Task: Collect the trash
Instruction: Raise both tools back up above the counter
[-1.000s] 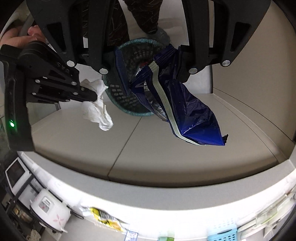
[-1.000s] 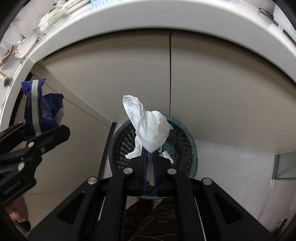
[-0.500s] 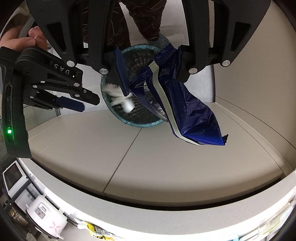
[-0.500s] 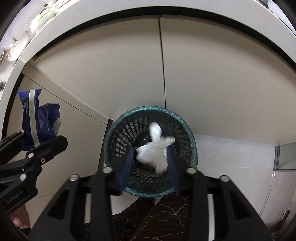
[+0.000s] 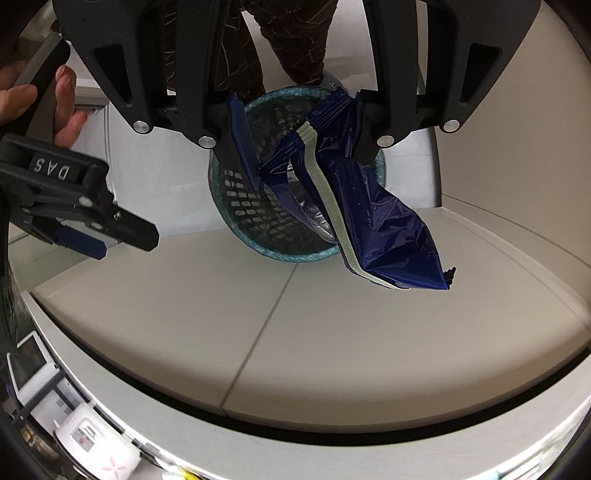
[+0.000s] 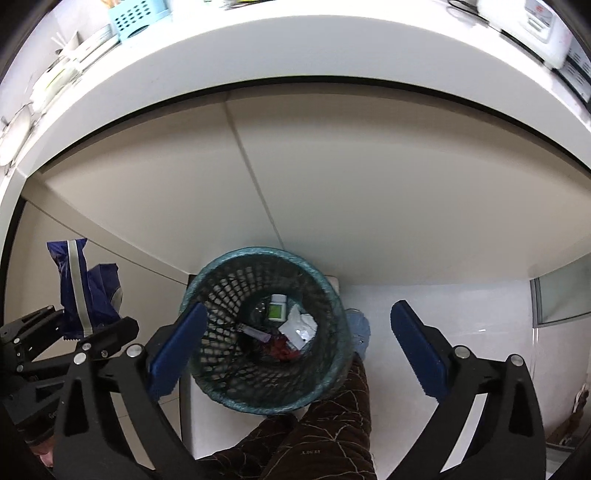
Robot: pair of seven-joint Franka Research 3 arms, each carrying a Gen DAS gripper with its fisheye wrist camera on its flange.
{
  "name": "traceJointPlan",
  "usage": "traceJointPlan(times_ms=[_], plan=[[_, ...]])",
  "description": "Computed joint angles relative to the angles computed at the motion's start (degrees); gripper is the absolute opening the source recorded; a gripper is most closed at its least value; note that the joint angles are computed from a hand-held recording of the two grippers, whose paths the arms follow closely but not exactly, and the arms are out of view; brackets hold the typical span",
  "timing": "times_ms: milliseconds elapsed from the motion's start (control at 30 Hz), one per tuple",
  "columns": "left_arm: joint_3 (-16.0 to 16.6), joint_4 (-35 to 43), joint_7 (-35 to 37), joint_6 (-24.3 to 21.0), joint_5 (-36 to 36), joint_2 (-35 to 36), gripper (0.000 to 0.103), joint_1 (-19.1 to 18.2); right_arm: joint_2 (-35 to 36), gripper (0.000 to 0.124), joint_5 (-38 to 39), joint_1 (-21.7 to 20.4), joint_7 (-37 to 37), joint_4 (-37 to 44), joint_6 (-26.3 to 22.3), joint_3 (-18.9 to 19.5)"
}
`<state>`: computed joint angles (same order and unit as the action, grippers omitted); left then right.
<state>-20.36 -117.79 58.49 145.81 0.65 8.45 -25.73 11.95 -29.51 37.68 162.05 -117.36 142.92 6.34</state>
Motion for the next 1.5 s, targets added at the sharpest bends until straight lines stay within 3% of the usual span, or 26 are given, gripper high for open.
traceJointPlan(times_ms=[400, 500, 600, 933, 1100, 1233, 1500], plan=[[-0.43, 2.61, 3.02, -0.36, -0.18, 3.13, 0.045, 0.02, -3.59, 0.095, -1.27, -2.37, 1.90, -3.80, 0.06, 0.51], [-0.36, 2.14, 2.85, 0.26, -0.38, 2.85, 0.052, 0.22, -3.55, 0.095, -1.40, -2.70, 1.77, -3.71, 0.10, 0.73], [-0.20, 1.27, 2.93, 0.83, -0.02, 2.12, 0.065, 0.31, -3.78, 0.095, -1.61, -2.93, 1.90, -4.07, 0.36, 0.81], [0.27, 1.40, 1.20, -0.15, 1.36, 1.58, 0.090, 0.14, -4.20, 0.095, -2.56, -2.81, 2.08, -3.77, -0.13, 1.13], [0.48, 1.05, -1.73, 0.08, 2.39, -1.46, 0.097, -0.12, -6.63, 0.095, -3.51, -3.27, 1.40, -3.36, -0.90, 1.56], [0.99, 1.09, -3.93, 0.51, 3.17, -4.55, 0.097, 0.05, -9.64, 0.095, -4.23, -4.86, 0.56, -2.71, -0.65, 2.15], [1.74, 12.40, -10.13, -8.16, 11.88, -3.02, 0.097, -0.51, -11.50, 0.095, -5.88, -8.42, -3.47, 3.59, -4.84, 2.96]])
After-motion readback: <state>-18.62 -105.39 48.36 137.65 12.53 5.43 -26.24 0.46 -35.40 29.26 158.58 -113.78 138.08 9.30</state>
